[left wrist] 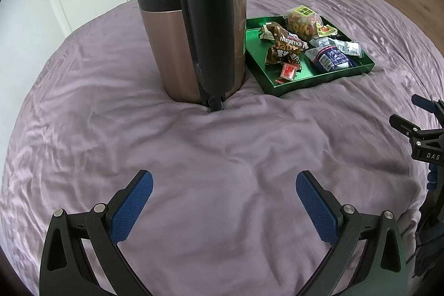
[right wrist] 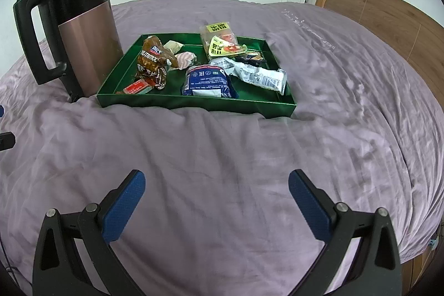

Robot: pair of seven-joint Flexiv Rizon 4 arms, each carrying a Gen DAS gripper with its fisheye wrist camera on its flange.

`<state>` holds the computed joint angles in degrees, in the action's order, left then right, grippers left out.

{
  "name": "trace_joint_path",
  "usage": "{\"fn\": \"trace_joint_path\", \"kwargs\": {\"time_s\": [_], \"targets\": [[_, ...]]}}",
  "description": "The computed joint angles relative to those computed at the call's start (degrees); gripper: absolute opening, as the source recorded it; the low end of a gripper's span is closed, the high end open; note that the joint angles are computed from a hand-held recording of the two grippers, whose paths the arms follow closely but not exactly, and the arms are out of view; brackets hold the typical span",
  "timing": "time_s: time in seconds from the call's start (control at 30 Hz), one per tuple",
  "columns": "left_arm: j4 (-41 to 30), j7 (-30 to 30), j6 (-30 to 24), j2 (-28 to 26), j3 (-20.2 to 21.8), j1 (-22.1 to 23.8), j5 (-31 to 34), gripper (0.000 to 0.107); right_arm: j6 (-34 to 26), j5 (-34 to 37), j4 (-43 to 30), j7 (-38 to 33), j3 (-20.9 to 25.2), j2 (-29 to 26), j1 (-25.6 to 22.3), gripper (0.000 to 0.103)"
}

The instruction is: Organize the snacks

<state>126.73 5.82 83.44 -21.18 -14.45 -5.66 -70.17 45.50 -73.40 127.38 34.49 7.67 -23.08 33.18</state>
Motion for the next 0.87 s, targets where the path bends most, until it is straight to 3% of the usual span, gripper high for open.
{"fn": "trace_joint_path", "kwargs": {"time_s": [0.87], "targets": [[-0.4, 3.3, 0.7, 0.1, 1.3, -2.5, -4.9, 0.101, -0.2, 0.2, 0.8, 0.6, 0.4, 0.7, 0.0, 0.103]]}}
